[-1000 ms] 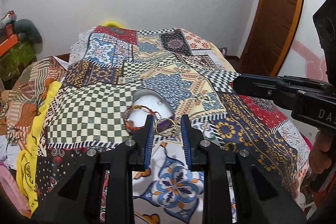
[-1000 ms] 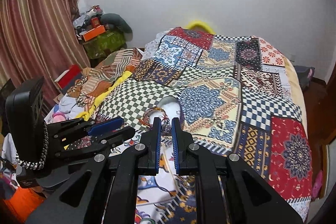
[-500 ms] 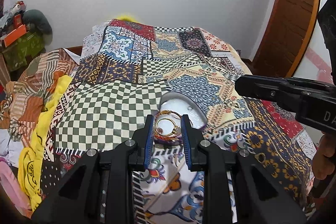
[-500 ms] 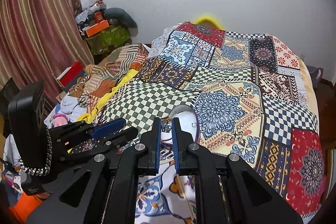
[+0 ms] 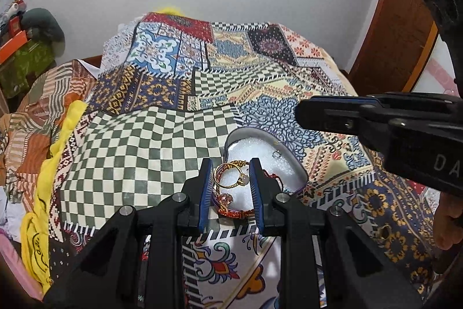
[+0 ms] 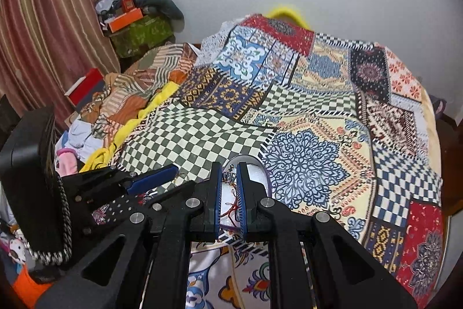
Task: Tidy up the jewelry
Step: 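Carry both rings over the purple tin and open both tools to drop them in, then lift both open tools up from the tin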
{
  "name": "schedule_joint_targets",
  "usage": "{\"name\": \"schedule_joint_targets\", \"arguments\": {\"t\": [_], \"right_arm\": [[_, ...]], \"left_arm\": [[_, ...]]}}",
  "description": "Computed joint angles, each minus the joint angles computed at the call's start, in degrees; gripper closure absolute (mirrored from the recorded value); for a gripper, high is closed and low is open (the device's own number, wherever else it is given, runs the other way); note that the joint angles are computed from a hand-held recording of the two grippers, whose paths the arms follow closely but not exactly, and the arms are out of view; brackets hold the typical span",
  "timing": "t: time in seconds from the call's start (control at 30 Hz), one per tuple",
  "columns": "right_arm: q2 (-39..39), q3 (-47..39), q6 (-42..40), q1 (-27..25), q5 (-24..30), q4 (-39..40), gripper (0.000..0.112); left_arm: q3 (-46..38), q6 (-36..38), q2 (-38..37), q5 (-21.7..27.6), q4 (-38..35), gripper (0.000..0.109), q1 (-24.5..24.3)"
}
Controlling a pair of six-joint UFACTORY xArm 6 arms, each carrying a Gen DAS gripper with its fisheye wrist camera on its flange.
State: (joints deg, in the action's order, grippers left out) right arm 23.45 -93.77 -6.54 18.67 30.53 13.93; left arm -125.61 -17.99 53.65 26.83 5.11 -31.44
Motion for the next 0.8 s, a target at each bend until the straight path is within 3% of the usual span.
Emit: {"name": "schedule_joint_targets", "arguments": {"t": [0.27, 0.53, 0.8], "right_arm": [[5.9, -7.0, 1.8, -0.7, 6.5, -1.4, 0.103], [7.8, -9.0, 1.6, -1.2, 8.9, -0.5, 0.103], [8.1, -10.0, 2.0, -1.6, 10.7, 0.6, 0.102]], "left_arm": [[-11.7, 2.8, 7.6, 6.5, -2.3, 0.084, -0.1], [-25.3, 3.8, 15.5, 13.0, -3.5, 0.084, -0.1], [-19.1, 3.6, 11.9, 10.5, -1.8, 0.084, -0.4]]}}
